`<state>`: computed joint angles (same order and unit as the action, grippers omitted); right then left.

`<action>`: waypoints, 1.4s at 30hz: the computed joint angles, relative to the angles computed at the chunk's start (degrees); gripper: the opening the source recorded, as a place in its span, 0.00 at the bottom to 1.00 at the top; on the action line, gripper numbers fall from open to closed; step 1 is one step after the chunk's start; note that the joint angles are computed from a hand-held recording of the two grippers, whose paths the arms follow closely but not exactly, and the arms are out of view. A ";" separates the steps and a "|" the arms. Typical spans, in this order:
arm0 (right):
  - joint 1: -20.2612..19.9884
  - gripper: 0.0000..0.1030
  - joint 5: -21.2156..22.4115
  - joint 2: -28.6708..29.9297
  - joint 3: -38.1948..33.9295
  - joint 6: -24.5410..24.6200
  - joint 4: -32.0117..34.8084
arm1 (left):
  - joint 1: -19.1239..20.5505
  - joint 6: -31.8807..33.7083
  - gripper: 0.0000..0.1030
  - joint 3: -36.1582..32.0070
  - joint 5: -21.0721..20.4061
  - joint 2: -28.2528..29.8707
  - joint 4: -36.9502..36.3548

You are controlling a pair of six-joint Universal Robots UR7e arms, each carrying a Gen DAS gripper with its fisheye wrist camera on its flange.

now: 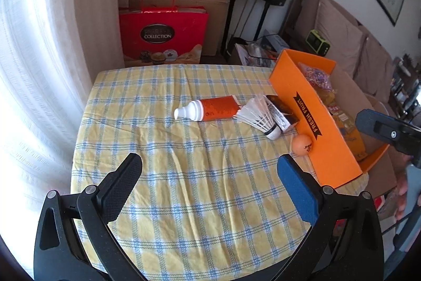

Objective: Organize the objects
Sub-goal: 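Withdraw both grippers from the box back over the table, then move the left gripper to the orange ping-pong ball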

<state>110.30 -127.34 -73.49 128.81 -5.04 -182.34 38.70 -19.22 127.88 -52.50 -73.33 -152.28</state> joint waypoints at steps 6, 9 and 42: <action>-0.37 1.00 -2.14 -2.71 2.15 0.23 -1.58 | 0.20 4.70 0.99 -1.13 -5.70 7.98 -7.06; -0.97 1.00 -1.89 -3.95 3.21 0.40 -2.16 | 0.01 8.23 0.95 -2.06 -7.50 12.18 -11.03; -7.33 1.00 3.11 -10.08 8.15 -0.13 -4.83 | 8.73 29.95 0.35 -14.92 -31.78 24.06 -4.97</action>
<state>102.96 -124.24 -83.57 136.96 -5.17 -187.17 47.43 10.73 112.96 -84.28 -49.27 -157.25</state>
